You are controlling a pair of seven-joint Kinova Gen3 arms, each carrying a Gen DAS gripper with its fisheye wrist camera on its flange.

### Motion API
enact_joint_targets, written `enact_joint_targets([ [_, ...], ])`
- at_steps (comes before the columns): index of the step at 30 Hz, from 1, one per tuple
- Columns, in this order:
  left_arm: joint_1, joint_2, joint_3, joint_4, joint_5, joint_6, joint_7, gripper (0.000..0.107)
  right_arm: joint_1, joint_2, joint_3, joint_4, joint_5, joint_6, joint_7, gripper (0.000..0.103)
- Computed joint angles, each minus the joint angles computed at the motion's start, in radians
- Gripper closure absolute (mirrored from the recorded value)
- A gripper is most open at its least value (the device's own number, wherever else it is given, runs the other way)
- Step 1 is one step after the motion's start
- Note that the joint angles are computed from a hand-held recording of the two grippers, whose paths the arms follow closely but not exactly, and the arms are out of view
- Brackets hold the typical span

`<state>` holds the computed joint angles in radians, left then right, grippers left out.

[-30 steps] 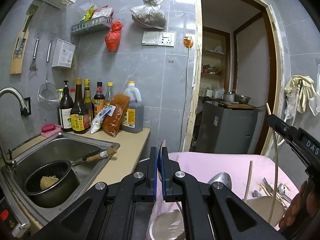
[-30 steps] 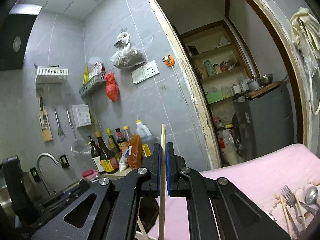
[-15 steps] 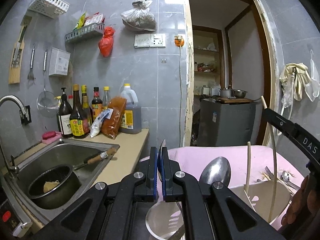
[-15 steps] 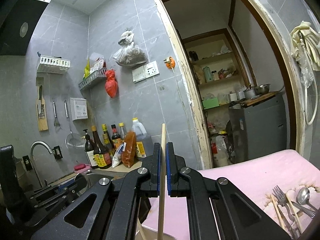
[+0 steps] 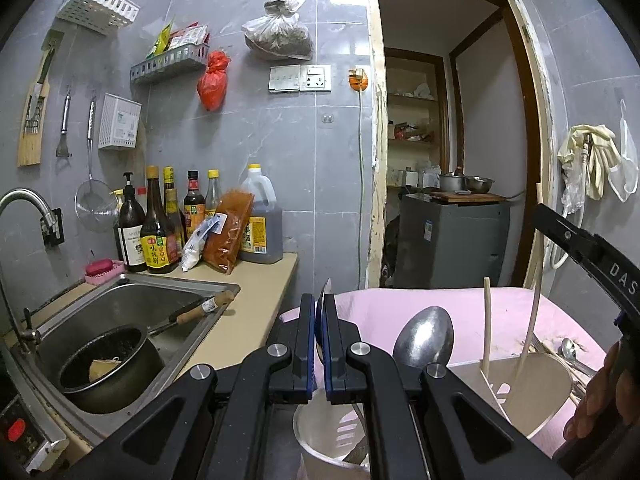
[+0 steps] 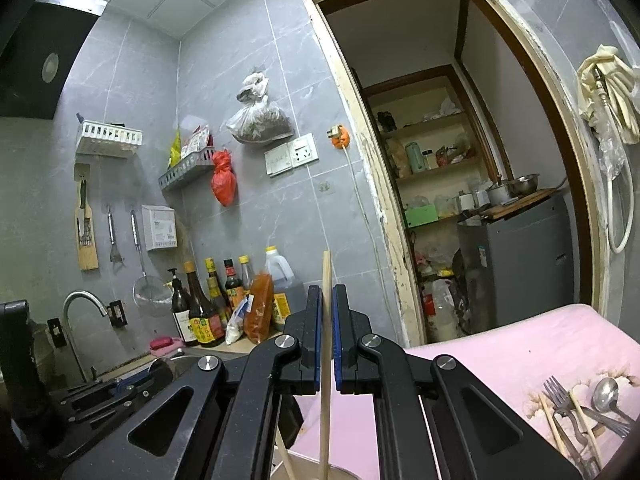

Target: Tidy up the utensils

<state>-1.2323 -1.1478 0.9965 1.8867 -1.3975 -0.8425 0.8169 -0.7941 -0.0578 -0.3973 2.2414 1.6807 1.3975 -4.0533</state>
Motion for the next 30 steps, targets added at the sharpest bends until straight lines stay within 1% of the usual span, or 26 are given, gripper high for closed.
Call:
enact_joint_targets([
  [4, 0.003, 0.015, 0.003, 0.002, -0.009, -0.016, 0.012, 0.104, -0.012, -0.005, -0.012, -0.005, -0.032, 0.002, 0.02, 0.098],
  [7, -0.005, 0.042, 0.008, -0.004, -0.02, -0.052, 0.027, 0.104, -0.013, -0.023, -0.013, -0.011, -0.06, -0.025, 0.042, 0.098],
  [9, -0.009, 0.066, 0.01, 0.0, -0.014, -0.08, 0.029, 0.103, -0.01, -0.04, -0.015, -0.019, -0.084, -0.044, 0.064, 0.096],
  [12, -0.02, 0.12, 0.022, -0.008, -0.018, -0.125, 0.041, 0.103, -0.008, -0.064, -0.028, -0.033, -0.128, -0.053, 0.092, 0.088],
  [14, -0.029, 0.146, 0.02, -0.029, -0.049, -0.16, 0.077, 0.102, -0.004, -0.083, -0.041, -0.042, -0.156, -0.054, 0.109, 0.075],
  [16, -0.034, 0.152, 0.006, -0.046, -0.067, -0.193, 0.102, 0.1, 0.0, -0.117, -0.052, -0.062, -0.206, -0.058, 0.158, 0.073],
  [18, -0.036, 0.151, -0.019, -0.068, -0.087, -0.229, 0.128, 0.093, 0.013, -0.148, -0.066, -0.079, -0.253, -0.063, 0.203, 0.072],
  [20, -0.029, 0.142, -0.052, -0.08, -0.092, -0.257, 0.145, 0.075, 0.031, -0.179, -0.085, -0.095, -0.299, -0.063, 0.245, 0.062],
  [22, -0.024, 0.137, -0.078, -0.093, -0.095, -0.279, 0.164, 0.069, 0.049, -0.21, -0.104, -0.109, -0.346, -0.059, 0.29, 0.059],
  [24, -0.021, 0.133, -0.102, -0.116, -0.106, -0.303, 0.191, 0.069, 0.068, -0.235, -0.123, -0.122, -0.383, -0.053, 0.327, 0.054],
  [26, -0.023, 0.125, -0.124, -0.14, -0.11, -0.327, 0.215, 0.065, 0.086, -0.269, -0.152, -0.131, -0.423, -0.028, 0.367, 0.043],
  [27, -0.021, 0.12, -0.136, -0.149, -0.106, -0.338, 0.226, 0.063, 0.096, -0.283, -0.164, -0.138, -0.44, -0.018, 0.388, 0.041],
  [29, -0.018, 0.108, -0.159, -0.167, -0.096, -0.352, 0.252, 0.056, 0.117, -0.315, -0.186, -0.144, -0.47, -0.001, 0.425, 0.033],
  [30, -0.017, 0.102, -0.169, -0.172, -0.089, -0.359, 0.261, 0.054, 0.127, -0.326, -0.195, -0.149, -0.481, 0.002, 0.441, 0.031],
])
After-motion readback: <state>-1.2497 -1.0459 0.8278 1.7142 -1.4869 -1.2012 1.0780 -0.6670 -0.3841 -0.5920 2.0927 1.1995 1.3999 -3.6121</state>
